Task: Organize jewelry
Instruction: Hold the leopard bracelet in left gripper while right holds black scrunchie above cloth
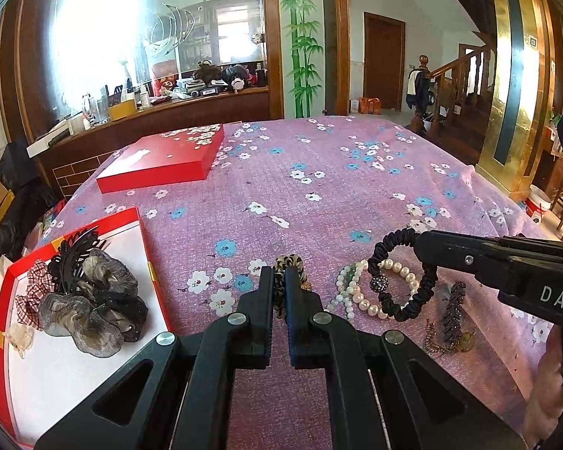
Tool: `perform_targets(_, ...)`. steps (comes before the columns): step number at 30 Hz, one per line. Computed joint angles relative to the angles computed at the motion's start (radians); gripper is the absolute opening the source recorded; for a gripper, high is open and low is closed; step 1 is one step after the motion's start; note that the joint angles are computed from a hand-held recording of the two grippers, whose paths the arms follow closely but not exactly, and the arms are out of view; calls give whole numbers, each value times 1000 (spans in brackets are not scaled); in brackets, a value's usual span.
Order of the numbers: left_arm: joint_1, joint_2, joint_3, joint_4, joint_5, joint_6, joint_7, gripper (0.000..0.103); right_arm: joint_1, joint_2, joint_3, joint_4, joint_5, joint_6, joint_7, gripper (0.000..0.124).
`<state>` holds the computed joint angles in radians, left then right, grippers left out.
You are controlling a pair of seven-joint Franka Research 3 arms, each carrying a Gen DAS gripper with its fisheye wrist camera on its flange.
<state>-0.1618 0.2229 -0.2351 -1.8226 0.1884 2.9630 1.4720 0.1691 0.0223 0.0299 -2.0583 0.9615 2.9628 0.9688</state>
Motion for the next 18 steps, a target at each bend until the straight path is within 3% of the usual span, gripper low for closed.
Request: perform_targets(18,-2,-2,6,-1,23,5,-17,5,0,0,-1,-1,4,-1,-2,9)
